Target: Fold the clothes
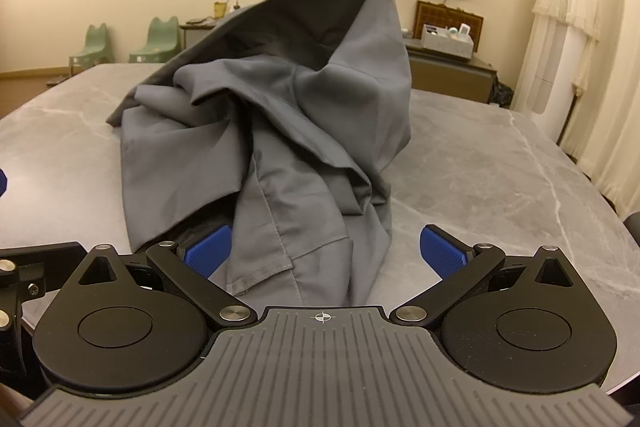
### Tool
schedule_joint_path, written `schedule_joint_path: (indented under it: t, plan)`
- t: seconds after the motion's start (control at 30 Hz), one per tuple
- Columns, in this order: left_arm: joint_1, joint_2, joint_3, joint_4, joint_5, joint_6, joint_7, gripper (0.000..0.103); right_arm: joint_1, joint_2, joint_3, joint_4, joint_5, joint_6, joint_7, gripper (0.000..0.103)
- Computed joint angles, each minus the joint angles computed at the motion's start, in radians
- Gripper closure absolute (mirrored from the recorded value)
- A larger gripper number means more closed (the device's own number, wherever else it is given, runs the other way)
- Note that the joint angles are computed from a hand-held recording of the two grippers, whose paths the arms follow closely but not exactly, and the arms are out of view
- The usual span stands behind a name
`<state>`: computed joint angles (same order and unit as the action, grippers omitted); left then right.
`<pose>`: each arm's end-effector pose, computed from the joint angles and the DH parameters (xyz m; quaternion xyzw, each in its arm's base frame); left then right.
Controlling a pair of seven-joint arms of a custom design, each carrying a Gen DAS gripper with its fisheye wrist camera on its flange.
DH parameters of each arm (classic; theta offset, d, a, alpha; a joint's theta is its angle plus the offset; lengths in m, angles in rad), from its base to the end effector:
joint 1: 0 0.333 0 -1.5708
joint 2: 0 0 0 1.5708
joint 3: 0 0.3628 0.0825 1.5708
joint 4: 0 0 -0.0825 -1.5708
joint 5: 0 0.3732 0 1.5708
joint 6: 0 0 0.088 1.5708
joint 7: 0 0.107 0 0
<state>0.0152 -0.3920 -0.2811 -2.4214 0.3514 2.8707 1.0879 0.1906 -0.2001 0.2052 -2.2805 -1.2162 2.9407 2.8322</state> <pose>0.4245 -0.1547 0.5900 -0.6063 0.6759 -0.2895 0.3030 0.4295 0.2529 0.5502 -0.6943 0.5337 -0.3372 0.3455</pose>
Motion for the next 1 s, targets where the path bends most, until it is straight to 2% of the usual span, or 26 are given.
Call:
schedule_joint_path:
  t: [0.07, 0.1, 0.13, 0.17, 0.2, 0.23, 0.33, 0.37, 0.4, 0.43, 0.47, 0.5, 0.53, 0.57, 0.6, 0.67, 0.77, 0.83, 0.87, 0.9, 0.93, 0.97, 1.0]
  plan:
    - [-0.020, -0.003, 0.025, -0.013, -0.023, 0.030, 0.017, 0.000, 0.000, -0.002, -0.007, -0.004, 0.006, 0.024, -0.009, 0.003]
    - [-0.028, -0.004, 0.035, -0.020, -0.036, 0.047, 0.027, 0.036, -0.012, -0.005, -0.005, -0.004, -0.034, 0.049, 0.030, 0.029]
    - [-0.036, -0.006, 0.046, -0.027, -0.051, 0.063, 0.038, 0.070, -0.019, -0.009, -0.015, -0.014, -0.008, 0.098, 0.007, 0.062]
    - [-0.053, 0.000, 0.062, -0.019, -0.079, 0.047, 0.054, 0.098, 0.009, -0.005, -0.056, -0.031, 0.087, 0.155, -0.073, 0.095]
    - [-0.069, 0.005, 0.081, -0.017, -0.105, 0.051, 0.073, 0.103, 0.011, -0.006, -0.063, -0.036, 0.112, 0.173, -0.092, 0.103]
    - [-0.084, 0.009, 0.099, -0.019, -0.132, 0.067, 0.094, 0.103, -0.004, -0.006, -0.054, -0.039, 0.123, 0.195, -0.096, 0.103]
    - [-0.044, 0.021, 0.077, -0.007, -0.125, 0.090, 0.113, 0.100, -0.059, -0.001, -0.002, -0.031, 0.124, 0.207, -0.072, 0.103]
    - [-0.053, 0.033, 0.088, 0.002, -0.140, 0.089, 0.129, 0.087, -0.080, 0.003, 0.020, -0.027, 0.116, 0.206, -0.062, 0.103]
    - [-0.059, 0.048, 0.097, 0.013, -0.153, 0.091, 0.145, 0.053, -0.100, 0.006, 0.040, -0.023, 0.110, 0.202, -0.054, 0.090]
    - [-0.060, 0.063, 0.102, 0.023, -0.162, 0.095, 0.159, 0.031, -0.100, 0.011, 0.044, -0.023, 0.134, 0.188, -0.076, 0.079]
    - [-0.027, 0.076, 0.078, 0.029, -0.141, 0.119, 0.141, 0.000, -0.076, 0.017, 0.029, -0.024, 0.196, 0.162, -0.137, 0.040]
    - [0.013, 0.092, 0.051, 0.034, -0.107, 0.154, 0.117, 0.000, -0.084, 0.020, 0.037, -0.016, 0.201, 0.140, -0.142, 0.009]
    - [0.017, 0.117, 0.050, 0.053, -0.107, 0.160, 0.123, 0.000, -0.106, 0.020, 0.057, 0.000, 0.164, 0.113, -0.108, 0.004]
    - [0.003, 0.145, 0.063, 0.078, -0.118, 0.153, 0.139, 0.000, -0.112, 0.022, 0.062, 0.017, 0.140, 0.085, -0.088, 0.005]
    - [-0.013, 0.173, 0.078, 0.103, -0.133, 0.145, 0.158, 0.000, -0.095, 0.030, 0.044, 0.036, 0.165, 0.065, -0.122, 0.005]
    - [-0.048, 0.230, 0.106, 0.153, -0.177, 0.135, 0.201, 0.000, -0.094, 0.072, 0.022, 0.105, 0.130, 0.053, -0.106, 0.002]
    - [-0.105, 0.320, 0.138, 0.231, -0.296, 0.128, 0.292, 0.000, -0.079, 0.141, -0.018, 0.216, 0.089, 0.031, -0.089, 0.001]
    - [-0.124, 0.379, 0.141, 0.288, -0.392, 0.118, 0.368, 0.000, -0.061, 0.229, -0.042, 0.332, 0.063, -0.022, -0.077, 0.001]
    - [-0.122, 0.414, 0.136, 0.322, -0.371, 0.112, 0.345, 0.000, -0.049, 0.283, -0.052, 0.397, 0.090, -0.049, -0.109, 0.001]
    - [-0.135, 0.451, 0.150, 0.359, -0.330, 0.101, 0.302, 0.000, -0.038, 0.340, -0.060, 0.459, 0.173, -0.070, -0.199, 0.001]
    - [-0.114, 0.479, 0.131, 0.399, -0.359, 0.077, 0.321, 0.000, -0.056, 0.395, -0.032, 0.509, 0.323, -0.083, -0.359, 0.003]
    - [-0.095, 0.505, 0.116, 0.442, -0.425, 0.046, 0.374, 0.011, -0.076, 0.451, 0.002, 0.568, 0.466, -0.114, -0.514, 0.023]
    - [-0.078, 0.531, 0.103, 0.487, -0.477, 0.013, 0.413, 0.064, -0.098, 0.511, 0.042, 0.641, 0.584, -0.161, -0.649, 0.082]
